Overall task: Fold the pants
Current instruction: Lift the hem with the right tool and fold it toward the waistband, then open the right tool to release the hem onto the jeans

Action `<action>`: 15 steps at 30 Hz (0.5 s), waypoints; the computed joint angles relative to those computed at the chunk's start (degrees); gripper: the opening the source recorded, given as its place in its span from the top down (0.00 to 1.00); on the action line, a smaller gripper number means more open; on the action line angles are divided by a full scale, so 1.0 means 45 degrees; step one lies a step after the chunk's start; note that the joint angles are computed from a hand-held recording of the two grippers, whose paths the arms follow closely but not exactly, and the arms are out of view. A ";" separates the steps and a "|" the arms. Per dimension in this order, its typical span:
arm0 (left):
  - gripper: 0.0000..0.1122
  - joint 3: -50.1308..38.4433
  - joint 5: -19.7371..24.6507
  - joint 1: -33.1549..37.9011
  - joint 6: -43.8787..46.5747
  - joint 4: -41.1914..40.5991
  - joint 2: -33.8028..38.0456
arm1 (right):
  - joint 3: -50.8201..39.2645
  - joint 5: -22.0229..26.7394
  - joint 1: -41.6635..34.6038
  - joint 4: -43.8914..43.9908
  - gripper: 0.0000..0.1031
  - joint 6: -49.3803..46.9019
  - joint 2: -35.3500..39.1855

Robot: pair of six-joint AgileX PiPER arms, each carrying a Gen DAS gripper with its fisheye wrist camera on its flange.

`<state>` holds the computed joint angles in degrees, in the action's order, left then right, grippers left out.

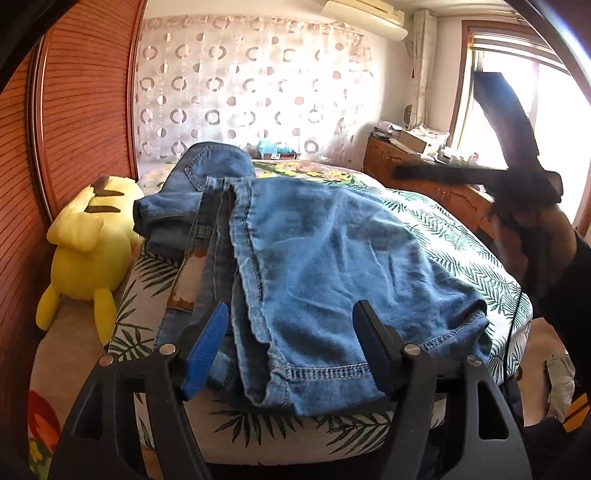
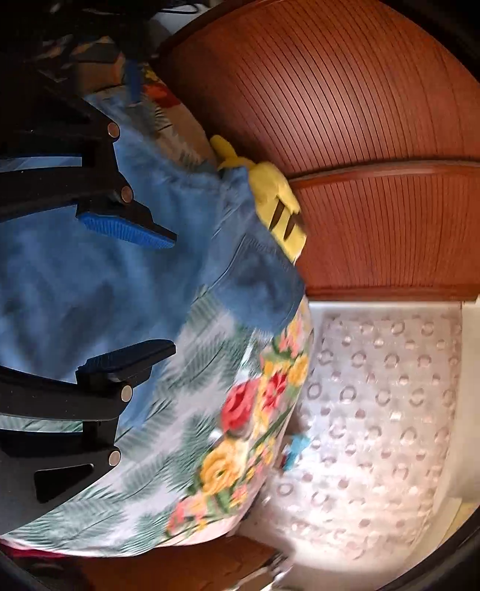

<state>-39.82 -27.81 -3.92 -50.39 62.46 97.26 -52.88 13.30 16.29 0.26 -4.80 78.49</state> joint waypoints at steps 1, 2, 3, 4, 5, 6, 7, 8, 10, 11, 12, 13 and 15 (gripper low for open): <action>0.37 -0.0009 0.0111 -0.0121 0.0094 -0.0138 -0.0044 | 0.0642 -0.0005 -0.0405 0.0835 0.48 -0.0821 -0.0470; 0.37 -0.0021 0.0155 -0.0196 0.0156 -0.0228 -0.0059 | 0.1185 0.0065 -0.0714 0.1311 0.48 -0.1295 -0.0898; 0.37 -0.0037 0.0195 -0.0276 0.0213 -0.0327 -0.0075 | 0.1756 0.0059 -0.0975 0.1290 0.48 -0.1259 -0.1279; 0.37 -0.0024 0.0257 -0.0403 0.0399 -0.0573 -0.0104 | 0.2348 0.0075 -0.1220 0.1242 0.48 -0.1150 -0.1647; 0.37 -0.0016 0.0303 -0.0496 0.0532 -0.0752 -0.0118 | 0.2954 0.0046 -0.1443 0.1468 0.48 -0.1291 -0.2032; 0.37 -0.0006 0.0317 -0.0567 0.0636 -0.0877 -0.0122 | 0.3508 0.0006 -0.1651 0.1981 0.48 -0.1745 -0.2412; 0.37 -0.0009 0.0347 -0.0685 0.0731 -0.0998 -0.0116 | 0.3968 -0.0028 -0.1748 0.2153 0.48 -0.1836 -0.2758; 0.37 -0.0034 0.0408 -0.0772 0.0753 -0.1035 -0.0102 | 0.4416 -0.0051 -0.1736 0.2003 0.48 -0.1535 -0.3092; 0.37 -0.0080 0.0554 -0.0948 0.0858 -0.1167 -0.0075 | 0.5165 0.0109 -0.1761 0.2616 0.48 -0.1807 -0.3759; 0.37 -0.0099 0.0610 -0.1029 0.0919 -0.1268 -0.0055 | 0.5527 0.0234 -0.1740 0.3030 0.48 -0.2020 -0.4117; 0.37 -0.0113 0.0636 -0.1079 0.0913 -0.1303 -0.0038 | 0.5799 0.0433 -0.1826 0.3887 0.49 -0.2742 -0.4469; 0.37 -0.0134 0.0669 -0.1155 0.0879 -0.1332 -0.0010 | 0.6061 0.0560 -0.1755 0.4258 0.49 -0.2964 -0.4809; 0.37 -0.0154 0.0738 -0.1273 0.0922 -0.1416 0.0033 | 0.6492 0.0741 -0.1406 0.4332 0.49 -0.2658 -0.5272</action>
<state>-40.51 -24.49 -9.65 -46.25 56.09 97.40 -23.66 16.64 9.96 19.75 -16.76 54.76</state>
